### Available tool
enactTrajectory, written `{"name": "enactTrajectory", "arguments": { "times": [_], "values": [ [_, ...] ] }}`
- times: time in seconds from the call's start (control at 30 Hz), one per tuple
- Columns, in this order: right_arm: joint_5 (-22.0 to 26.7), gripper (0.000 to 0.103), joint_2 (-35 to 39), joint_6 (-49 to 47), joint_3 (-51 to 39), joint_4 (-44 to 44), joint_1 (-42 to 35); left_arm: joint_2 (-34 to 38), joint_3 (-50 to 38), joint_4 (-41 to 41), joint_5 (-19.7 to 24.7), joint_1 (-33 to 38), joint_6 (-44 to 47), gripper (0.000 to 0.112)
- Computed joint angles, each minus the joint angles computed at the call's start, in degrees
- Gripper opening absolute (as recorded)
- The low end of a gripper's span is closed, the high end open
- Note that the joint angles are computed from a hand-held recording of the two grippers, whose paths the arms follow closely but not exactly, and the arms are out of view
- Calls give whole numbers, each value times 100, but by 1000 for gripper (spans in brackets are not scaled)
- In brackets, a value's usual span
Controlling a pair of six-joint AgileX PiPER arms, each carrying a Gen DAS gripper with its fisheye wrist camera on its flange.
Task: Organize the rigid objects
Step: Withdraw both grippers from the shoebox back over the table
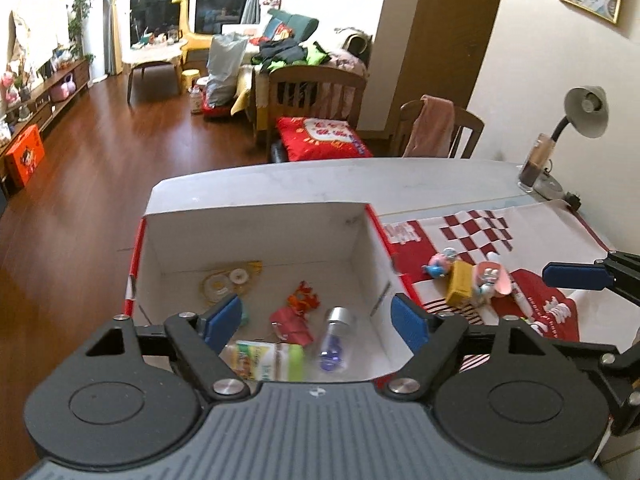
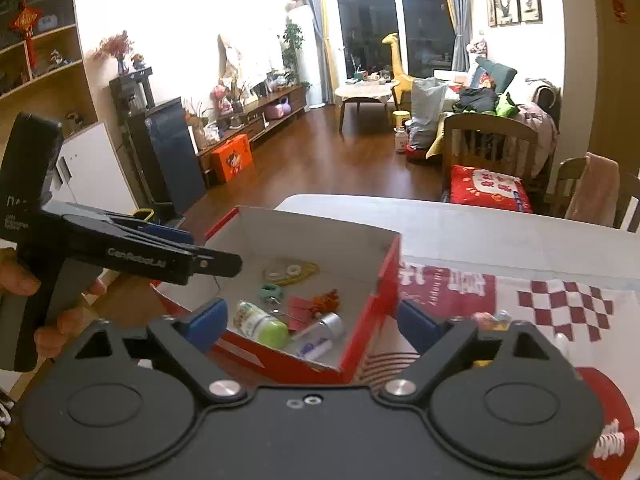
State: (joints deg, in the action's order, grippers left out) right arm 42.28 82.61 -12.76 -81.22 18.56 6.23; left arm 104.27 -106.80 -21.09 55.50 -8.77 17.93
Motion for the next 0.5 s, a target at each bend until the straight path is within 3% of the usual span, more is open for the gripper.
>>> {"name": "enactTrajectory", "arguments": {
  "times": [0.13,0.5],
  "values": [
    [16,103,-351,-836,424,669,-586,-262,369,396,-337,-414,-355,82],
    [617,103,-503,-3282,1130,2344,-2560,-385,1005,1528,-1421,-1705,-1856,83]
  ]
}}
